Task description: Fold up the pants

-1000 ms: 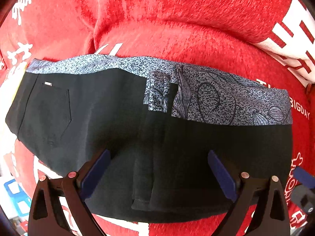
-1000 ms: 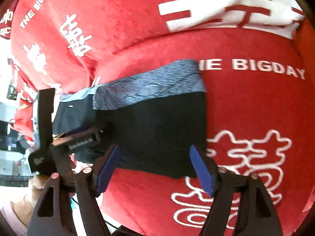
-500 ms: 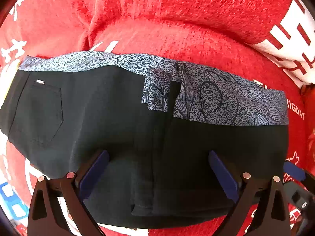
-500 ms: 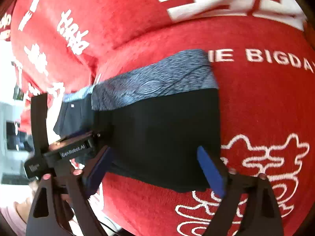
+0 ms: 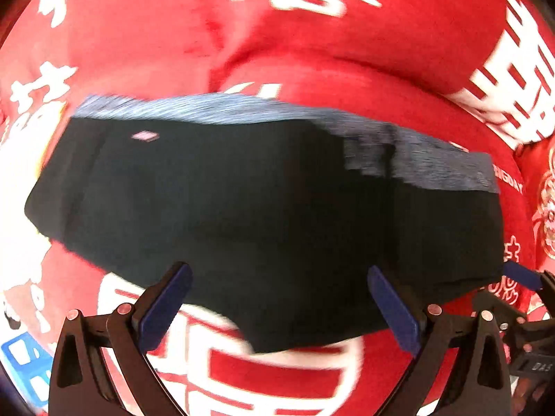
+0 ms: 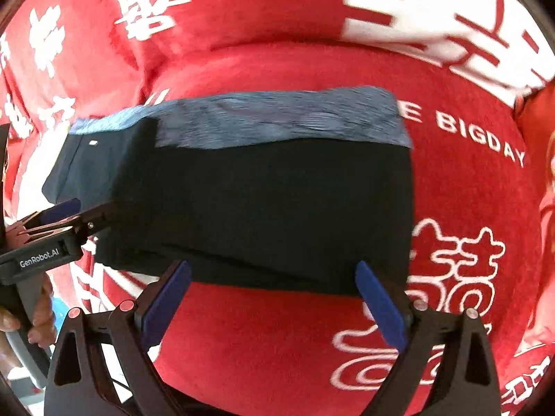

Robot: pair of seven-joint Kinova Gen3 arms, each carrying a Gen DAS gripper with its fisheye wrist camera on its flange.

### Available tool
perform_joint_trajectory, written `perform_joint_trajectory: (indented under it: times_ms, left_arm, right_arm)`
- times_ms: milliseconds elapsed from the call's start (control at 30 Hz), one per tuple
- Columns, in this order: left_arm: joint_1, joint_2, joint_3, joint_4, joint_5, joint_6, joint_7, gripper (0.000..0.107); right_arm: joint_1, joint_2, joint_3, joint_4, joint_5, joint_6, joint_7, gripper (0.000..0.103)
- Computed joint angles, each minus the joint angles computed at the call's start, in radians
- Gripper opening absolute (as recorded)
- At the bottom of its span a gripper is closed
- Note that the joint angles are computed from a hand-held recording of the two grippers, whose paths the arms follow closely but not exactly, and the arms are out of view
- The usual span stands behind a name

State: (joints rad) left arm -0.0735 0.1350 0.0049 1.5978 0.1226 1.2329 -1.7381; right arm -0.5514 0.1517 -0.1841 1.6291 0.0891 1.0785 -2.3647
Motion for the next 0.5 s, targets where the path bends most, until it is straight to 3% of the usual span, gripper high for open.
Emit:
perform_joint_trajectory:
  times_ms: [167,500]
  left_arm:
    - [-0.119,-0.016,-0.071,0.024,0.035,0.018,-0.074,0.102]
    - [-0.336,0.02,-0.145,0.038,0.169,-0.007,-0.223,0.102]
  right_arm:
    - [-0.088,0.096,-0.024,-0.143,0.048,0.044,-0.023,0.097]
    - [-0.219,0.361,0.019,-0.46,0.057,0.18,0.113,0.097]
